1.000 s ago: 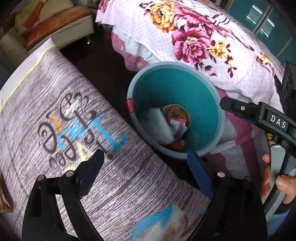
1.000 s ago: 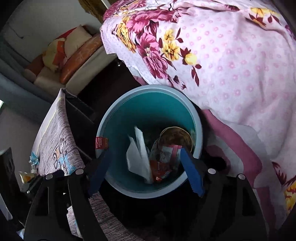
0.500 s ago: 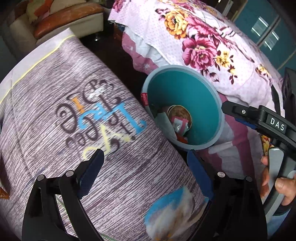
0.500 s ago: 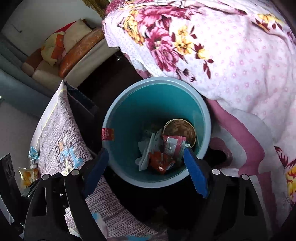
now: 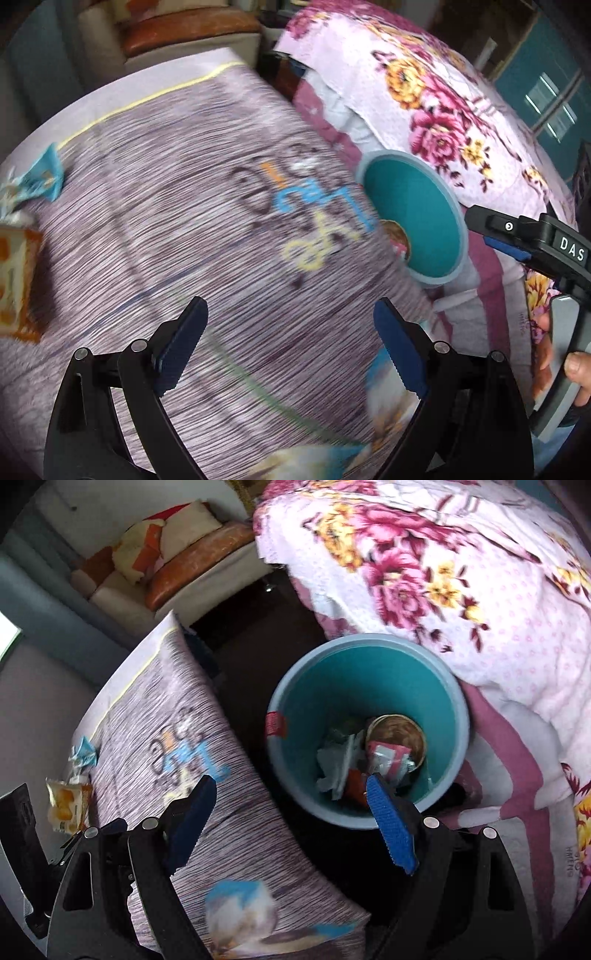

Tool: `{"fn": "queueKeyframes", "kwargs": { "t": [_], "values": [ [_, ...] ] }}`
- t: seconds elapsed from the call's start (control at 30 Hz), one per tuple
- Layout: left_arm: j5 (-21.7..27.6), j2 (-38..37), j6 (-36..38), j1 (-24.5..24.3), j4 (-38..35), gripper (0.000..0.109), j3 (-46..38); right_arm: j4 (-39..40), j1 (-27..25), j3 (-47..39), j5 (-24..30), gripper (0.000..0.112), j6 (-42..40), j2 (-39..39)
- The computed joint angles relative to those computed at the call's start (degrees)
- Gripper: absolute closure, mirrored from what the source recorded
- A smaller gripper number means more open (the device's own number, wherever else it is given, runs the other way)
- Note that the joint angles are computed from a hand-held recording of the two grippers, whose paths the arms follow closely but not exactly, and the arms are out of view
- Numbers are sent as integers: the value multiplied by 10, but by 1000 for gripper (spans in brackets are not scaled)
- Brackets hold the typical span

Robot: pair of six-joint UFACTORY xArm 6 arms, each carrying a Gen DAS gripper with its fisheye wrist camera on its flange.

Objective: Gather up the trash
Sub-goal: 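Grasp the black-and-yellow snack bag with the left gripper while right grasps the blue wrapper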

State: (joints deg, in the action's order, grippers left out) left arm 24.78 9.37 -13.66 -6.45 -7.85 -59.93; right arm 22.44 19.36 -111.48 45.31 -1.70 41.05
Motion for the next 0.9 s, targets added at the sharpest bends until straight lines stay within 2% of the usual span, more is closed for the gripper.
{"fn": "queueKeyframes", "kwargs": {
  "t": [0.23,0.4,0.57,0.67,0.73,0.83,0.9],
  "values": [
    [-47,-112,-37,50,30,17,150,0,51,-26,35,33,-20,3],
    [-74,-198,-45,88,19,17,250,-5,93,-55,64,30,-36,13],
    [-88,-268,-105,136,79,17,318,-4,128,-101,98,29,-41,37],
    [-95,-285,-68,175,22,17,331,-11,145,-151,127,29,-34,64],
    [-105,-286,-17,195,-55,17,328,-19,155,-185,145,29,-27,84],
    [-105,-266,56,216,-149,17,302,-32,166,-252,175,29,-12,123],
    [-100,-243,91,224,-187,17,277,-39,171,-305,198,29,2,154]
  ]
}}
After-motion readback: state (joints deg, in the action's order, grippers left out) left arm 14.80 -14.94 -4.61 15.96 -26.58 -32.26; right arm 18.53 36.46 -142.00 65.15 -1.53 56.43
